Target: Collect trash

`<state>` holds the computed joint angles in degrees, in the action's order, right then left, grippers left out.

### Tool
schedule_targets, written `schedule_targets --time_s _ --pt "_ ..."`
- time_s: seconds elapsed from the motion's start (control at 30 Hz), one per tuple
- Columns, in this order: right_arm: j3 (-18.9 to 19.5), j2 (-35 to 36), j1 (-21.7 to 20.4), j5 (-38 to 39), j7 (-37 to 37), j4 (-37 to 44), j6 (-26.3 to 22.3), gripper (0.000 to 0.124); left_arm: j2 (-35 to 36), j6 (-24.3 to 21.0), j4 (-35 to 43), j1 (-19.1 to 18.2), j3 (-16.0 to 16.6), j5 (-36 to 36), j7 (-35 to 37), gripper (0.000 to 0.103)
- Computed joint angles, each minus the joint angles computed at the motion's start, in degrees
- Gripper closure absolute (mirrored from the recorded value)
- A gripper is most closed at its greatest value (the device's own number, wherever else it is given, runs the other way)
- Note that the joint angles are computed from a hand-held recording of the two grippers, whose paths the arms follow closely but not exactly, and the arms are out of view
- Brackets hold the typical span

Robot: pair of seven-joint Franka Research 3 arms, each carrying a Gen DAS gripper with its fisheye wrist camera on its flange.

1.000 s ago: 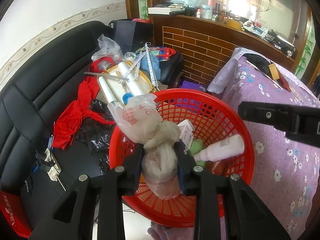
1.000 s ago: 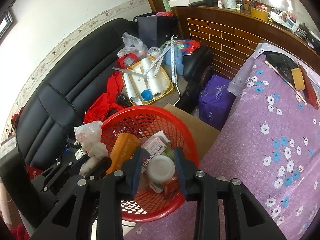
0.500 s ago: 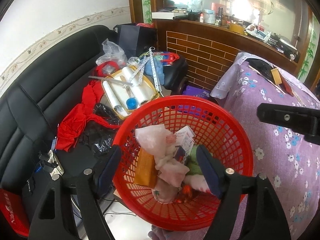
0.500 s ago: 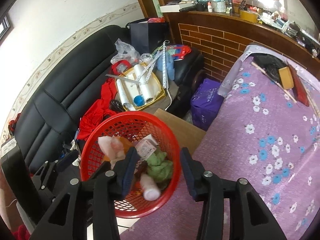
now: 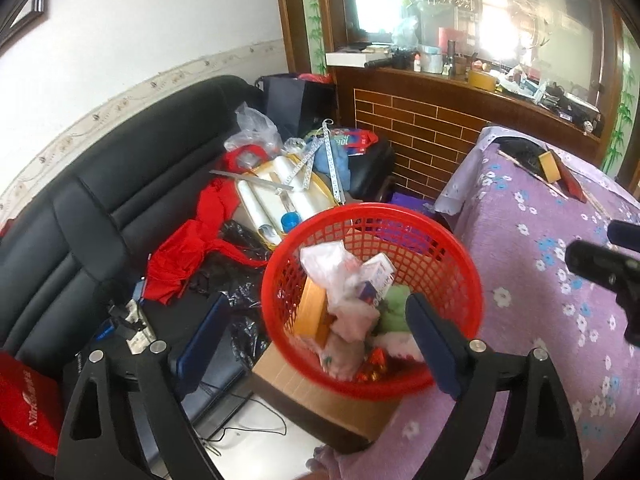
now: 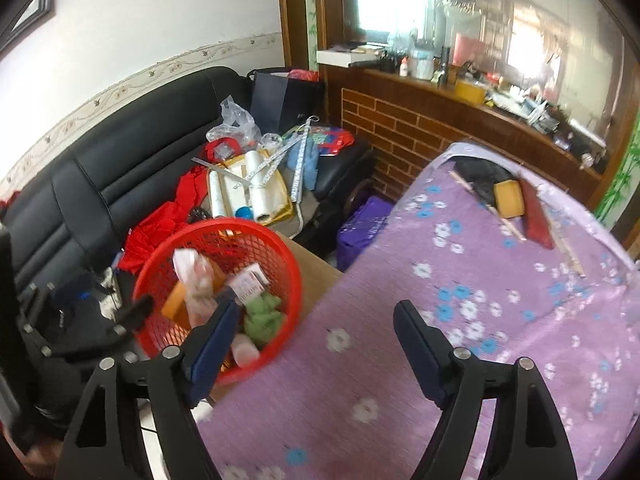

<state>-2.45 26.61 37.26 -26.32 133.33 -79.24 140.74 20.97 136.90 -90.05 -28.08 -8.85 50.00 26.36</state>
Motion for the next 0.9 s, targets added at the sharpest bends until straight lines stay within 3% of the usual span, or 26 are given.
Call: schedule_targets --time_s 0.17,0.37,0.63,0.9 --pt "0.0 -11.2 1.0 -7.7 4.5 -15.4 2.7 0.036 -4.3 -3.0 -4.0 -2.5 -1.3 3.5 -4.9 0.007" --pt "3.5 -23.0 -0.9 -16.7 10.6 -30.5 3.2 0.035 -7.2 -5.2 -7.7 -3.9 -4.6 3.6 -6.6 0.006" --pt "9.0 -30.8 -6.1 -18.8 12.0 -39.6 4.6 0.035 -6.6 -9.3 -6.7 -6.2 -6.2 2.9 -7.9 0.006" --pt "14.0 -34.7 -11.6 -18.4 10.4 -43.3 6.6 0.035 -7.1 -12.8 -6.2 -8.0 -6.7 4.2 -11.7 0.006"
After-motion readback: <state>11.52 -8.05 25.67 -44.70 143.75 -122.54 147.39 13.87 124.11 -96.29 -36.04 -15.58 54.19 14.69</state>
